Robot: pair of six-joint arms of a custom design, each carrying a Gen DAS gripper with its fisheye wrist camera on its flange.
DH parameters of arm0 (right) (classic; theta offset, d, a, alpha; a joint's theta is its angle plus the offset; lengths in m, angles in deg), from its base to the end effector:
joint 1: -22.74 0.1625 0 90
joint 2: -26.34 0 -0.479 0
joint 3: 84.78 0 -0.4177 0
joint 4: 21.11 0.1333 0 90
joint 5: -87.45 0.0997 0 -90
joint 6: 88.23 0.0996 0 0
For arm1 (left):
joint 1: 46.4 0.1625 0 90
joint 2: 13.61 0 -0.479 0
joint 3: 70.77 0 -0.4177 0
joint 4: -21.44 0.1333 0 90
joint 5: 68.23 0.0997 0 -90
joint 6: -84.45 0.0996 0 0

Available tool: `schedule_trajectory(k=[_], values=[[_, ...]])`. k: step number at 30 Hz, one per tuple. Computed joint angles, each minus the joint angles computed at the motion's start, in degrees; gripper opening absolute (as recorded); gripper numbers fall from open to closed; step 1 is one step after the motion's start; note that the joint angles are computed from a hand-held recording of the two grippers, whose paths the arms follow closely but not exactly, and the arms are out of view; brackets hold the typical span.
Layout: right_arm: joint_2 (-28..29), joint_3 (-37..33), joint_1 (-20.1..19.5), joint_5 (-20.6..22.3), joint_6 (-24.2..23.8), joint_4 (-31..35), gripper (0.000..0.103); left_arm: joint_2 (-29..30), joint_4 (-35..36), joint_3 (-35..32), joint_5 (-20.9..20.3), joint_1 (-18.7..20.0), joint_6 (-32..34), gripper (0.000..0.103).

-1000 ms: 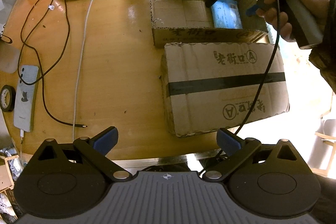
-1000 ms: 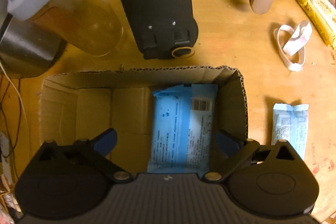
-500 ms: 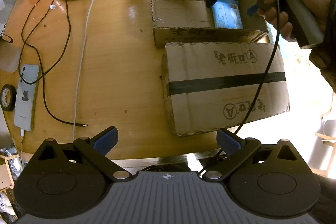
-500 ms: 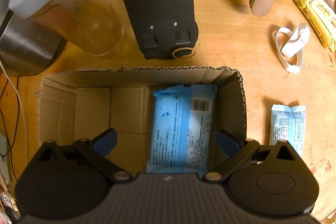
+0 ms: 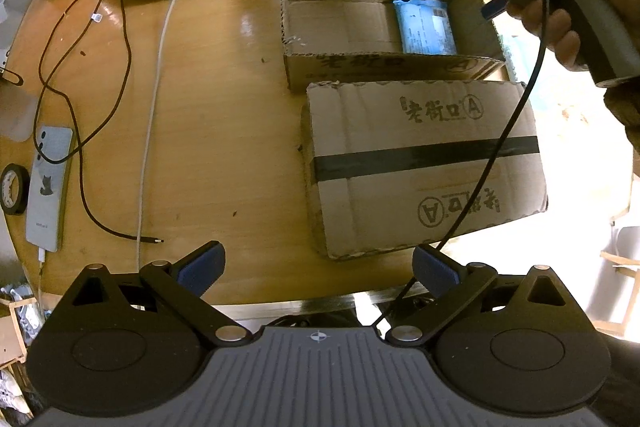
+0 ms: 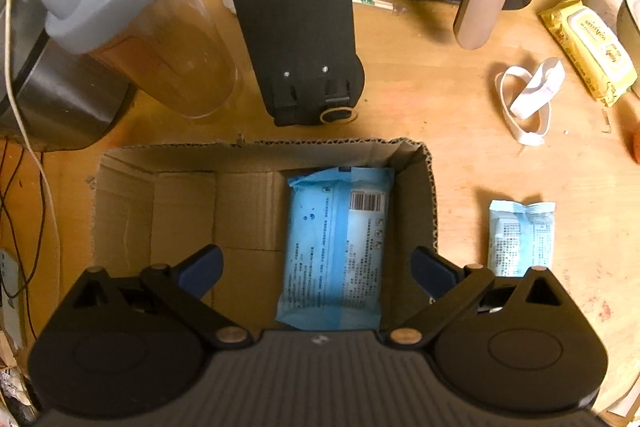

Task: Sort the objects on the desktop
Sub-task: 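Move the open right gripper out of the box toward the smaller blue packet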

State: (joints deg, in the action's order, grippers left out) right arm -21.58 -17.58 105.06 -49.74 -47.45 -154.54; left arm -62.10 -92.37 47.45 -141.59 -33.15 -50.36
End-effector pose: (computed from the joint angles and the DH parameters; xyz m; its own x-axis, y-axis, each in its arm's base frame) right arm -0.0518 -0.8345 0.3591 -0.3999 0.8846 0.2397 0.5060 0.4312 -0.7470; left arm -0.4136 -0.2636 -0.0086 -0.4667 -0.8036 -0.3693 -0.4910 0.5827 -0.6476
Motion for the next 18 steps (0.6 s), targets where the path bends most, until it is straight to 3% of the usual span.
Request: schedule_trajectory(k=[18], values=[[-1.36, -0.63, 2.56, -2.69, 4.28, 4.84, 0.103, 1.17, 1.22, -2.18, 1.34, 0.80, 1.44, 0.103]])
